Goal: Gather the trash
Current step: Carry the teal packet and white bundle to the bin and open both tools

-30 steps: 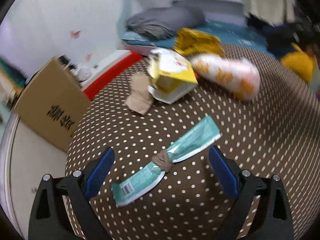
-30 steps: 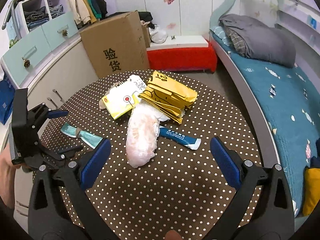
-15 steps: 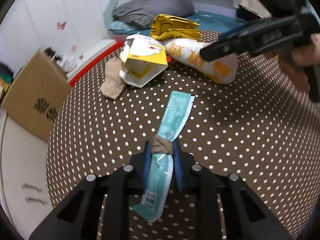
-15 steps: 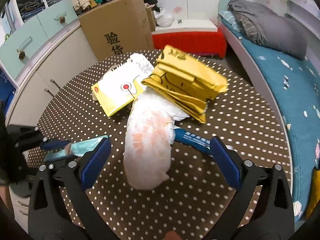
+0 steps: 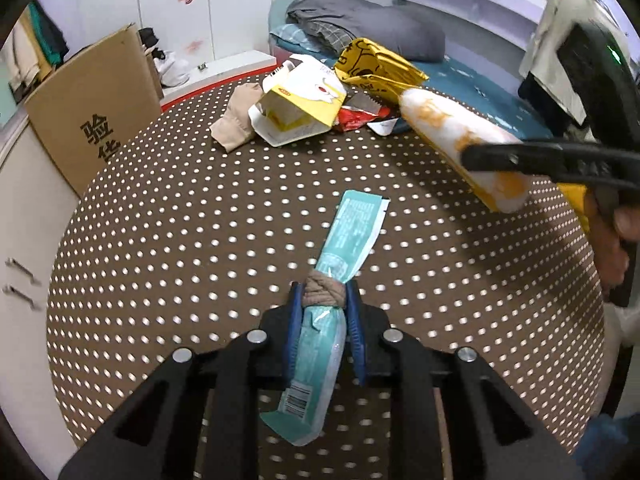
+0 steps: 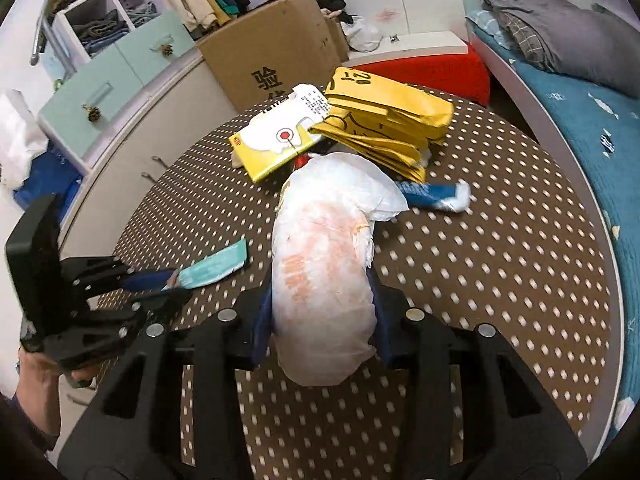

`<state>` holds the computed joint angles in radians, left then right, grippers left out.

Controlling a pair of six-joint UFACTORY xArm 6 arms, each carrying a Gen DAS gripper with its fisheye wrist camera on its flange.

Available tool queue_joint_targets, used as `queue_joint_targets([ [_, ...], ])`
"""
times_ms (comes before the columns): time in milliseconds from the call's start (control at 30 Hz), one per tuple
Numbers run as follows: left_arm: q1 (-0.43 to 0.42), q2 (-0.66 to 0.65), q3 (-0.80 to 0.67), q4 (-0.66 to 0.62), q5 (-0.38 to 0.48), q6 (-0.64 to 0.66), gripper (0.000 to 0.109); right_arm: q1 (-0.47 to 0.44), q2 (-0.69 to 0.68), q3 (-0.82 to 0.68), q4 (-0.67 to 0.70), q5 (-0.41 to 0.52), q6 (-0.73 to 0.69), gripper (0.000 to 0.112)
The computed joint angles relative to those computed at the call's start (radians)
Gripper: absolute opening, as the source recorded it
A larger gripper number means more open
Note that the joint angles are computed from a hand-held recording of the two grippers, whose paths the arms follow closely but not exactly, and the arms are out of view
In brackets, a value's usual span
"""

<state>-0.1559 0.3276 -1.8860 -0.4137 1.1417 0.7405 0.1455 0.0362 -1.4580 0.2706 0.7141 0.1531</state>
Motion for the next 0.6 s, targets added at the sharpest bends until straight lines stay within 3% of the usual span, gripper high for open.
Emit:
queue_joint_targets([
  [167,-0.025,-0.046,0.051,0.001,-0.032,-0.056,0.021,-0.022,-0.109,0.115,0.038,-0.04,-0.019,0.04],
  [400,-0.046,0.027,-0.092,-0.023,0.003,-0.13,0.021,-0.073,-0.192,0.188,0.063,-0.087,-0.033,0.04],
  [600,-0.094,0.042,-0.15,-0.018,-0.027,-0.181,0.021,-0.119,-0.251,0.228,0.069,-0.118,-0.046,0.04],
])
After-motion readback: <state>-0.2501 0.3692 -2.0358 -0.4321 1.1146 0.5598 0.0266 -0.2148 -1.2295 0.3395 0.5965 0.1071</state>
